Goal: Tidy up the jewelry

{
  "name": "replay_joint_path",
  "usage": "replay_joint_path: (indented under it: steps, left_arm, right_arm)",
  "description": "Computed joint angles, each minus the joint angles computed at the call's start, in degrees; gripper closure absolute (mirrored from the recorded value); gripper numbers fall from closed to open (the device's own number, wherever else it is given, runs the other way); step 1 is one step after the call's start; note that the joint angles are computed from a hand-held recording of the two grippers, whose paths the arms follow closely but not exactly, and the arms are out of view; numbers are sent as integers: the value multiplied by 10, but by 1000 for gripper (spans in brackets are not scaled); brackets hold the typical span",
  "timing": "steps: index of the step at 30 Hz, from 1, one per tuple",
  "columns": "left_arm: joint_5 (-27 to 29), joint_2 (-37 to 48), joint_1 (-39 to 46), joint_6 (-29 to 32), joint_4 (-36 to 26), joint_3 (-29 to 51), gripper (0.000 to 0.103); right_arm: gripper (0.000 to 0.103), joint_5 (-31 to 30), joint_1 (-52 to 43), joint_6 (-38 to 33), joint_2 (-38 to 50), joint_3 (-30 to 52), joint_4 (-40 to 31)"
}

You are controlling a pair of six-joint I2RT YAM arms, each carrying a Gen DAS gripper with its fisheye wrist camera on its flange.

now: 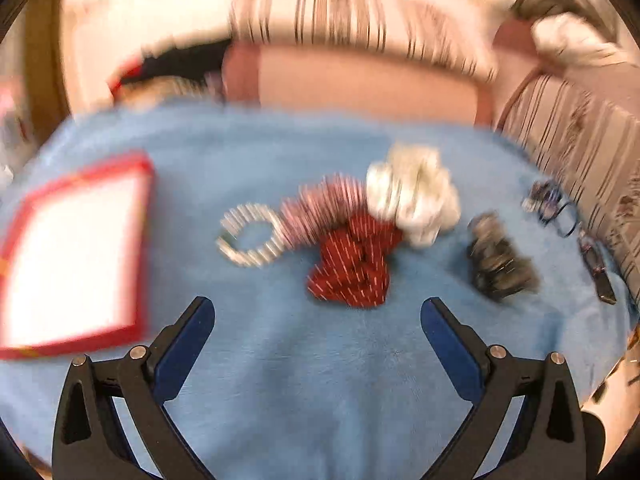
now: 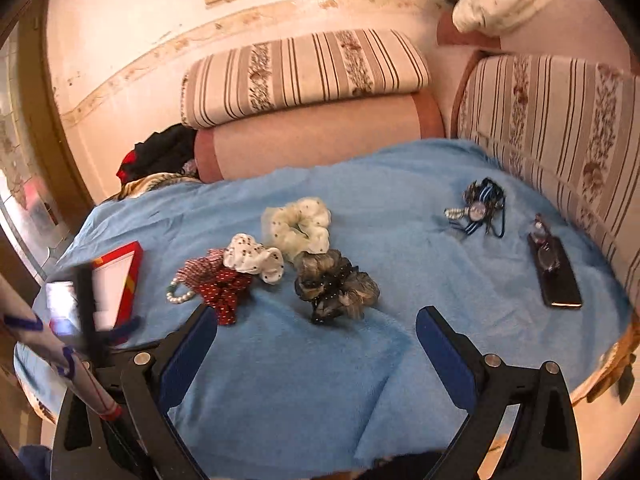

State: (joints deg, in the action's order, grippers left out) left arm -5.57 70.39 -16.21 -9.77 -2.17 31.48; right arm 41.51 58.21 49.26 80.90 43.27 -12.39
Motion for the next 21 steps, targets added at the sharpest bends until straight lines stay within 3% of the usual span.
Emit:
replay_joint_path:
  steps: [3,5,9,15,21]
  left_arm:
    - [-21,-178,6,3,-126,-7,0]
    - [-45,-224,8,7,-196,25,0]
    - [-82,-302,11,4,-276,54,0]
    - [-60,-335,51,21,-300,60,0]
    - [-71,-332,39,23,-301,55,0]
  right_arm:
    - [1,22,32,11,-16,16,-32]
    - [1,33,49,10,-19,31,-45]
    - [1,64,87,7,-20,62,-67]
    - [1,85,109,21,-20,75,-95]
    - [1,73,104,28,-22,65,-97]
